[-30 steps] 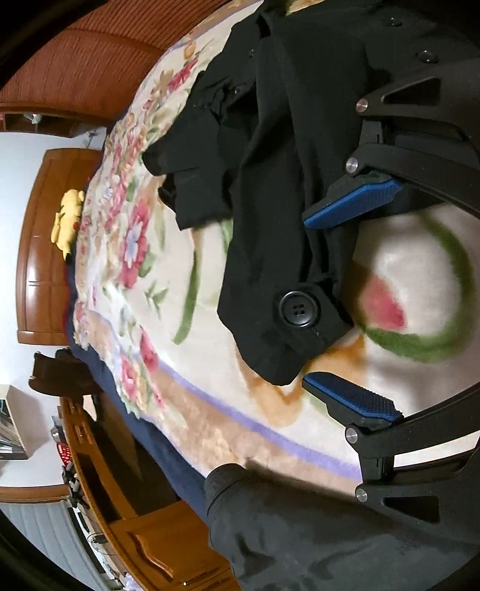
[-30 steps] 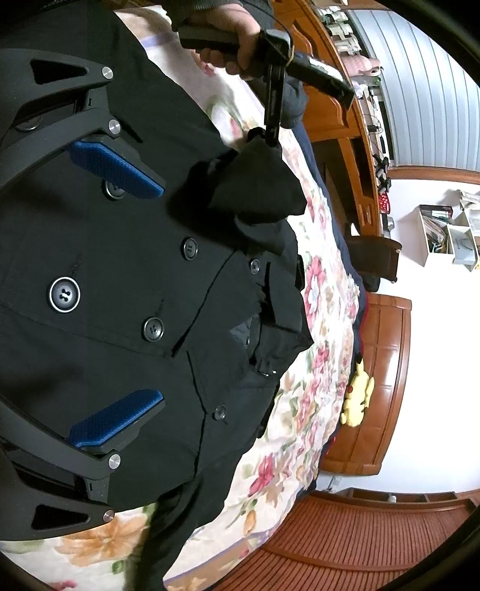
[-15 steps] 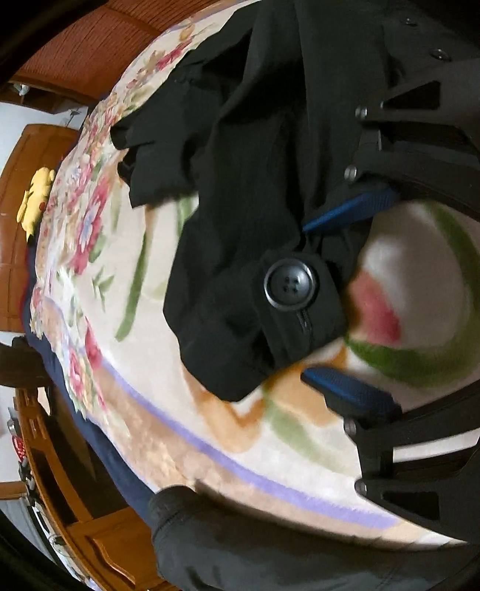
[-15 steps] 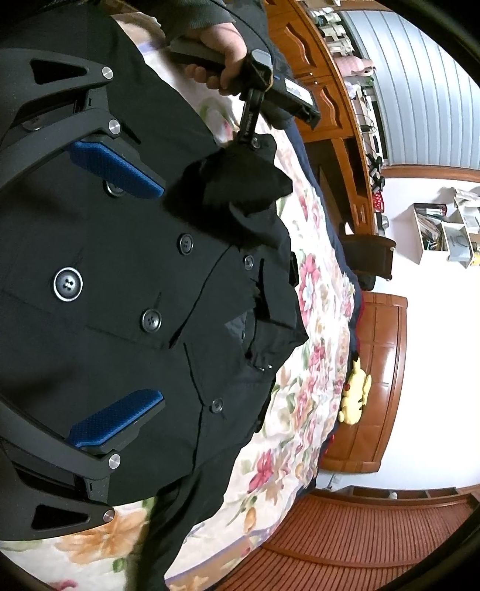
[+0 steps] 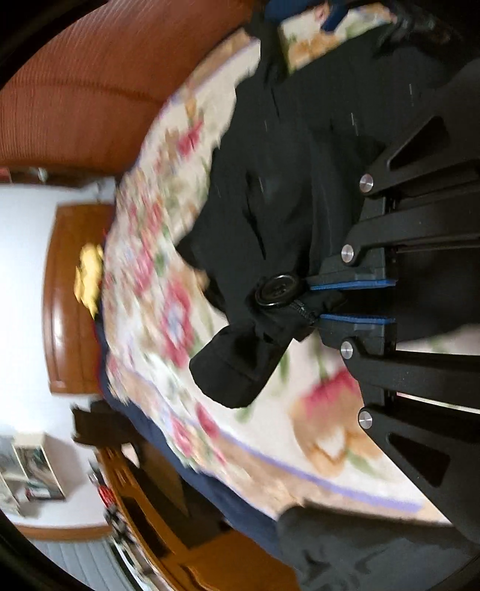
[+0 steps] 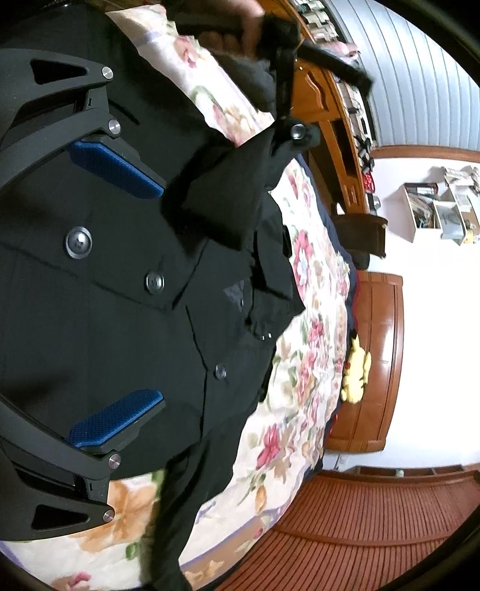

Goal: Fold large clothes
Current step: 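Fold the cuff back along the coat body with the left tool, release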

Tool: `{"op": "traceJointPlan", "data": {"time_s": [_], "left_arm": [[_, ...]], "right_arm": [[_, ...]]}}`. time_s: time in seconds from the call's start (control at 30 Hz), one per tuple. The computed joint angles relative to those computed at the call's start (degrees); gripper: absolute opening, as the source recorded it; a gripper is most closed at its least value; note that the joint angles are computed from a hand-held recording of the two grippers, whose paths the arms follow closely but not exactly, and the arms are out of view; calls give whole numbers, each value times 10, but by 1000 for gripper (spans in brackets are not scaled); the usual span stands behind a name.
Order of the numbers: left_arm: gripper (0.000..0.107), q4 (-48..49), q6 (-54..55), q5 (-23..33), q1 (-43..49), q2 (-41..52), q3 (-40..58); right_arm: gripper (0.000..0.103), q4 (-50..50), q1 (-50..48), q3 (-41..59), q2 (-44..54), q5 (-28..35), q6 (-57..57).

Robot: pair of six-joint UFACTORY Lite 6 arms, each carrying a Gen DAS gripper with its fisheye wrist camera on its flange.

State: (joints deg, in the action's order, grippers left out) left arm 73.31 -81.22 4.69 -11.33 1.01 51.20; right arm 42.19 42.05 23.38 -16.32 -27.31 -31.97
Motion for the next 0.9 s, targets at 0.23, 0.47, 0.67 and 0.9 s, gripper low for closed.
{"op": "traceJointPlan", "data": {"time_s": [0.23,0.47,0.67,0.9], "left_arm": [[11,14,-29,60,-156,-34,20],[29,92,-135,144,-272,-32,13],[68,141,-189,132,-287,-83,-53],[79,164,-227,150,-318,-227,-168]], "right_arm": [[103,-5,-49,-37,-65,16,14],[103,58,-45,-58,-90,1,-21],[103,139,-4,-62,-100,-20,-82],[103,155,-2,-71,-122,-12,-103]]}}
